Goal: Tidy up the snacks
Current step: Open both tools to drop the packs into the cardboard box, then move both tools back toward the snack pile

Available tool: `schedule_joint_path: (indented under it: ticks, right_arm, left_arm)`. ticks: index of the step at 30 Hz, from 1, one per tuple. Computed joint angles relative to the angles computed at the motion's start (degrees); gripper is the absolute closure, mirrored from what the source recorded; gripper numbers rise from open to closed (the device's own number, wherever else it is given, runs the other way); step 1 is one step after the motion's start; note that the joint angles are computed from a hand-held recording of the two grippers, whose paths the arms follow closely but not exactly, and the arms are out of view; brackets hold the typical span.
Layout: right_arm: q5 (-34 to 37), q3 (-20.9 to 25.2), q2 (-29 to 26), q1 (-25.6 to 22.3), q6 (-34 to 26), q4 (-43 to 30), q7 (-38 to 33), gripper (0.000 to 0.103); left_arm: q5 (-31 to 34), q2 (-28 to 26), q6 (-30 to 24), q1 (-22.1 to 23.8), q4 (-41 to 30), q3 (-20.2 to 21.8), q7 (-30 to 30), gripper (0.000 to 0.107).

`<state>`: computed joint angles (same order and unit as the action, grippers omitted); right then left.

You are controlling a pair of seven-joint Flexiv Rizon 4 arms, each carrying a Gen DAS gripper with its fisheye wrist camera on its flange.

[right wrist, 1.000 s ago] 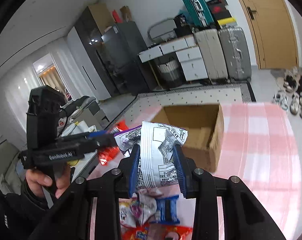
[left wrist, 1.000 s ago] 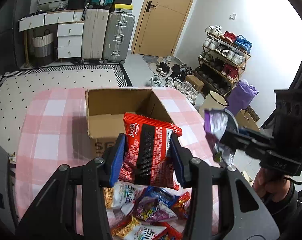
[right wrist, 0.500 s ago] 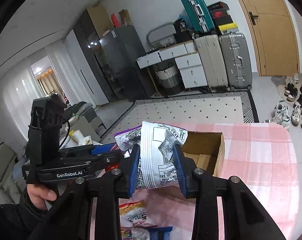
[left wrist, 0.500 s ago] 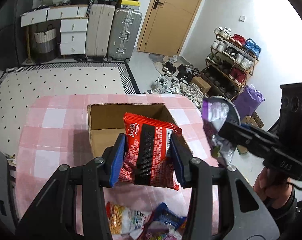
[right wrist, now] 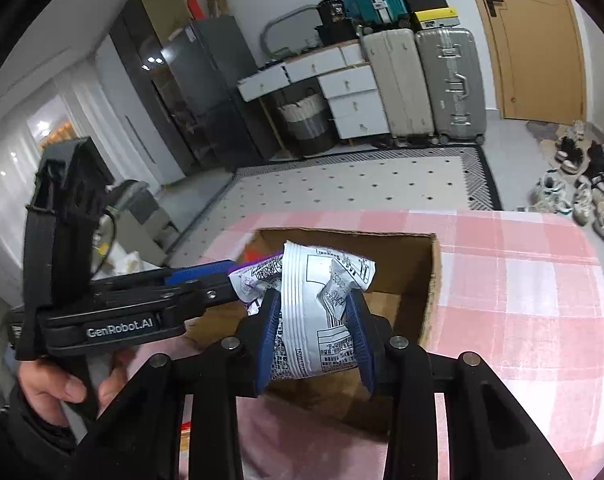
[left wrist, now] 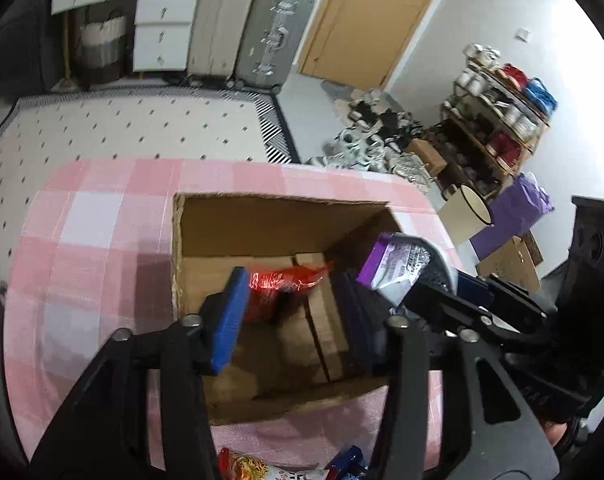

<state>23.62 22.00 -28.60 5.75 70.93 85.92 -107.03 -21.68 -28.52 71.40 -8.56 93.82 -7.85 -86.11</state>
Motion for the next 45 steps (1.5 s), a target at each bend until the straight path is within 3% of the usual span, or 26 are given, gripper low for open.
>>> schedule_joint_path:
  ticks: [1,2,3,8,11,21,26,29,33,39,45]
  right_arm:
    - [-1.7,-1.9,-0.4,1.7,0.7,0.2,1.7,0.062]
    - [-3.7,-3.8,-0.6,3.1,1.4,0.7,3.7,0.048]
    - [-4.6,-4.2,-0.6,3.4,2.2,1.2,4.5,0.043]
    - [-2.4,0.8,0.6,-1.2,5.8,2.8,0.9,0.041]
    - [-0.3,3.5,2.3,-4.0,4.8,3.5,-1.8,0.041]
    - [14.0,5.6,16.9,-7.0,4.1,13.1,-11.8,0.041]
    - [22.8,4.8,27.2,-7.4,1.5,19.5,-16.4,0.040]
    - [27.4,3.2,34.0,-6.5,-0.2,23.7,-18.1,0.033]
    - [29.7,1.5,42.4,-4.6,-0.5,29.6,-17.0,0.029]
    - [28.0,0.6,56.0,-2.7,-3.3,39.2,-9.4,0.029]
    - [22.4,-1.2,73.0,-1.3,-11.7,46.2,0.9,0.029]
  left_arm:
    - [-0.7,-0.2,0.7,0.5,0.3,-0.6,0.3,0.051]
    - [-1.0,-0.2,1.2,0.6,0.7,-0.7,0.4,0.045]
    - [-0.2,0.0,1.3,-0.1,0.8,0.5,-0.9,0.037]
    - [1.2,2.8,4.5,-0.7,4.4,1.2,-1.6,0.035]
    - [1.3,5.4,5.4,-0.7,7.2,0.8,-1.4,0.033]
    - [11.2,19.5,11.3,-7.1,18.9,5.8,-11.1,0.025]
    - [18.4,27.9,10.8,-8.0,23.8,5.8,-17.7,0.023]
    - [20.9,33.3,9.5,-7.6,27.1,4.5,-20.6,0.020]
    - [23.0,41.4,6.6,-6.7,31.9,2.6,-23.9,0.020]
    - [20.5,53.8,2.2,-9.0,39.4,2.1,-22.7,0.020]
    - [21.2,68.1,-8.4,-9.3,42.5,1.2,-21.2,0.020]
